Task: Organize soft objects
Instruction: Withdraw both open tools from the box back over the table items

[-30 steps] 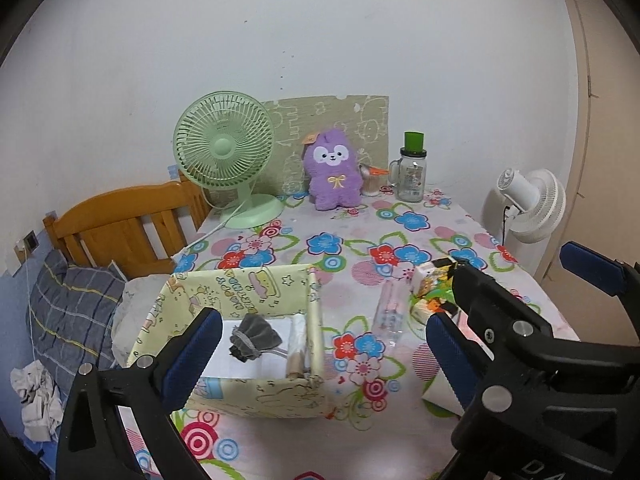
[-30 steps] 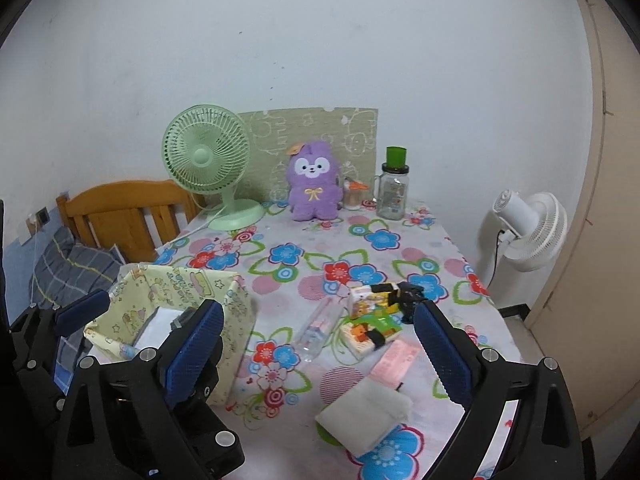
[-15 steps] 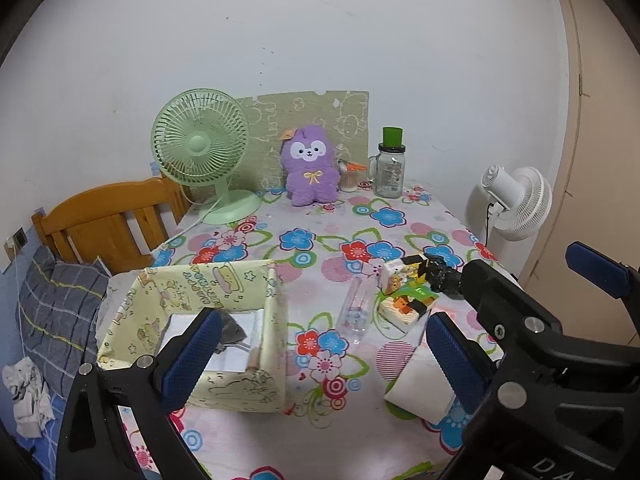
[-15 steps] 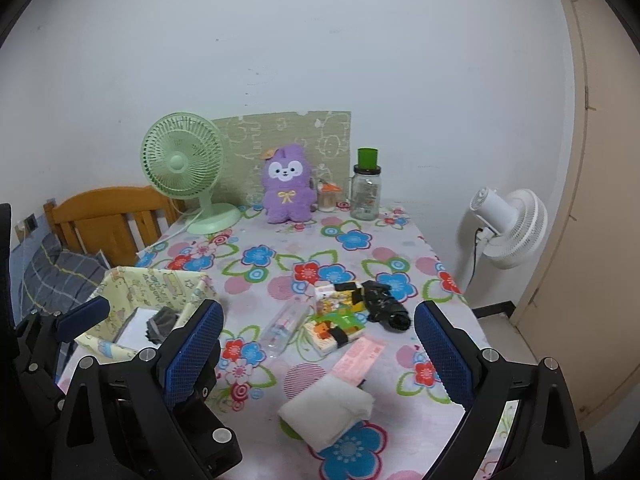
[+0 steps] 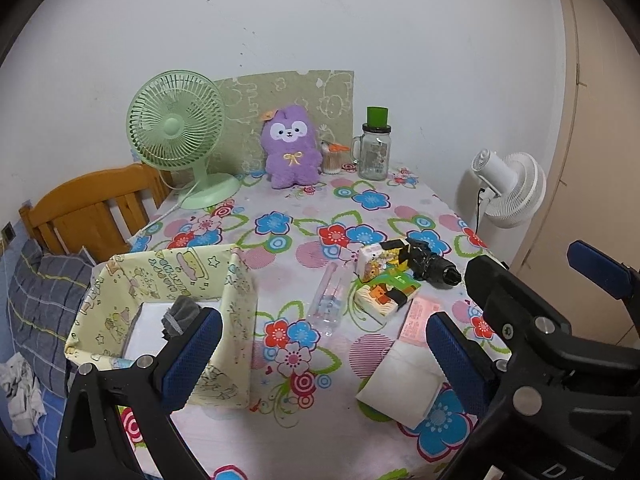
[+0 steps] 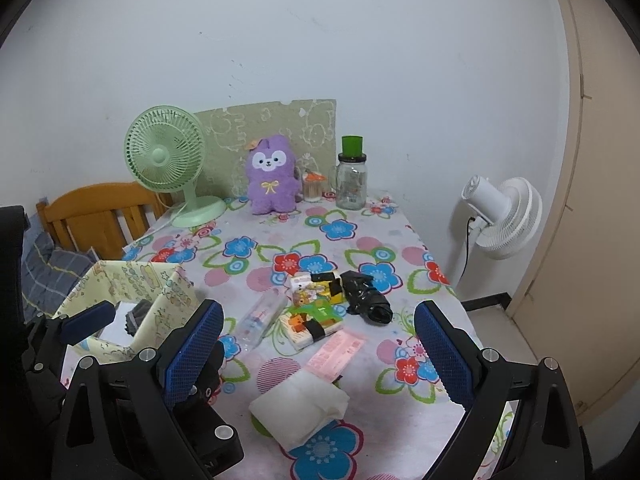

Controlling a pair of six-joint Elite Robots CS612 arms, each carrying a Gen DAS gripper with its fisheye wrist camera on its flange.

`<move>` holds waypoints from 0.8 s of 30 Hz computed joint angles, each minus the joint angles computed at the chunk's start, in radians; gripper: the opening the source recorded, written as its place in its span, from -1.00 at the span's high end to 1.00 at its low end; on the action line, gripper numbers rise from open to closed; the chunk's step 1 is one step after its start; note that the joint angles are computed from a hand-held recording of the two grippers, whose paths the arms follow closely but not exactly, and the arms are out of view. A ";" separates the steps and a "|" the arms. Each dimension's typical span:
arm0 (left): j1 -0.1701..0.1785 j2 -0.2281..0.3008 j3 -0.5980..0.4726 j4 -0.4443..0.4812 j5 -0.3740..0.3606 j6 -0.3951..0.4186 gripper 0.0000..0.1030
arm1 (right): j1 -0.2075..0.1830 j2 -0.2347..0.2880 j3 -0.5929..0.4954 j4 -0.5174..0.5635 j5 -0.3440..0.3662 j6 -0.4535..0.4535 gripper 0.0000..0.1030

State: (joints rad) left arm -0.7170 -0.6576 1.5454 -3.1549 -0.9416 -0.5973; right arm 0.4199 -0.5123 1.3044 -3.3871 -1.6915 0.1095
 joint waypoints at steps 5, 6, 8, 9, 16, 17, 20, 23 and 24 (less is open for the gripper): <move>-0.004 0.018 -0.019 -0.016 0.008 0.012 -0.99 | -0.011 0.008 -0.005 0.014 0.006 0.002 -0.90; -0.005 0.023 -0.025 -0.017 0.010 0.017 -0.99 | -0.012 0.009 -0.007 0.018 0.004 0.002 -0.90; -0.003 0.028 -0.032 -0.013 0.002 0.022 -0.99 | -0.015 0.012 -0.009 0.024 -0.001 0.003 -0.90; -0.003 0.031 -0.037 -0.010 -0.005 0.025 -0.99 | -0.016 0.014 -0.011 0.026 -0.003 0.005 -0.90; 0.003 0.053 -0.065 0.005 -0.037 0.038 -0.99 | -0.025 0.030 -0.025 0.055 -0.007 0.023 -0.90; 0.003 0.057 -0.069 0.006 -0.042 0.041 -0.99 | -0.025 0.032 -0.027 0.058 -0.010 0.024 -0.90; 0.006 0.069 -0.081 0.001 -0.055 0.066 -0.99 | -0.024 0.041 -0.033 0.063 -0.030 0.020 -0.90; 0.006 0.080 -0.093 0.004 -0.065 0.091 -0.99 | -0.025 0.047 -0.037 0.075 -0.041 0.023 -0.90; 0.007 0.083 -0.095 0.003 -0.071 0.097 -0.99 | -0.025 0.049 -0.039 0.079 -0.042 0.025 -0.90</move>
